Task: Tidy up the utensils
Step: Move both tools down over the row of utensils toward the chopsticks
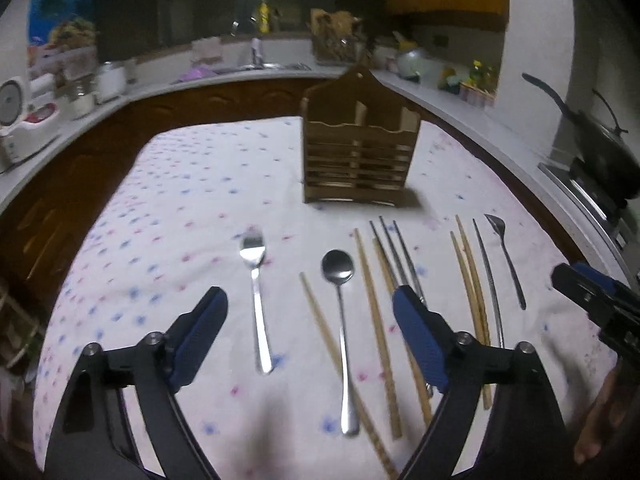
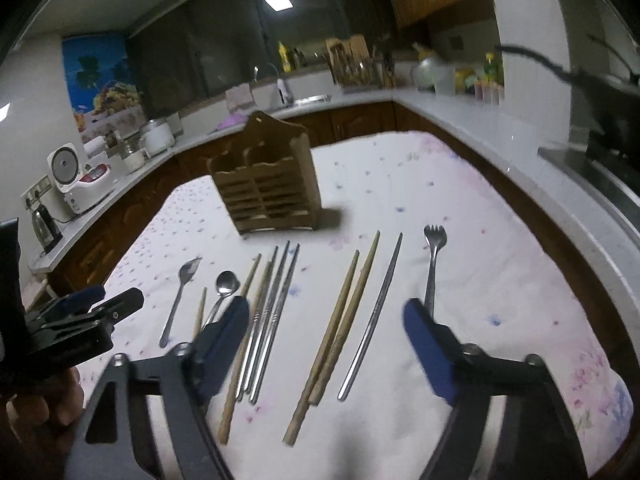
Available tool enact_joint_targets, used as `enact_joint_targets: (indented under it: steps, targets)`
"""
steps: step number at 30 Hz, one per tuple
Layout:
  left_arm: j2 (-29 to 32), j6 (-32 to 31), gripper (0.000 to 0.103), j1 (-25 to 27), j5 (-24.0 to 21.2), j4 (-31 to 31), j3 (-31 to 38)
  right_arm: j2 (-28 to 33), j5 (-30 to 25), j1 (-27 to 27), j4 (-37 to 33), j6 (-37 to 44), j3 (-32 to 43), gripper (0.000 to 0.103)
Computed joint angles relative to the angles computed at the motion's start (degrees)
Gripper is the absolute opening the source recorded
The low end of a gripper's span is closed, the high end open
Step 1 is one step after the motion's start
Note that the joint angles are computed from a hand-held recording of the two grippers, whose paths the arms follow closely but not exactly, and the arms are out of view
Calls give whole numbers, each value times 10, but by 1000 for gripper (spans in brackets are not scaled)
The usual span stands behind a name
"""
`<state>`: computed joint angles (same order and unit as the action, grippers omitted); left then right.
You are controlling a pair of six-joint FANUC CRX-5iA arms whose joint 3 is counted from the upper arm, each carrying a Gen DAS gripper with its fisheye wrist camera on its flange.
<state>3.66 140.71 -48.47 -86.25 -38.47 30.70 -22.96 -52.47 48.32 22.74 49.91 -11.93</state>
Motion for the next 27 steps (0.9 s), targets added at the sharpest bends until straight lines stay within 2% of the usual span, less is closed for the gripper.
enact_joint_targets:
  steps: [1,5,7,10,12,14,16,18,24,27]
  targets:
    - [5,-12,79,13,8,14,4,14,-4,-13,-19,18,16,64]
    - [24,-56,75,59,30,62,17,64,-19,-51,-70,55,72,57]
    - [33,-76,69,81,40,88,21,92,-29,-70,-96,77,102,50]
    - [51,-109,63,114,52,133,30,134,-49,-97,-137,106,148,44]
    - [72,-133,62,128,48,151,49,160,-56,-116,-169,127,174,44]
    - [92,-154,58,140,41,166,69,185,-70,-124,-171,140,195,42]
    - [119,-176,48,153,30,185,94,205,-76,-134,-190,153,216,39]
    - [145,-198,45,163,17,202,118,223,-83,-142,-201,161,233,36]
    - [189,-232,44,174,-8,221,156,278,-120,-168,-235,187,286,31]
    - [195,-236,44,181,-5,235,155,300,-129,-175,-239,196,304,27]
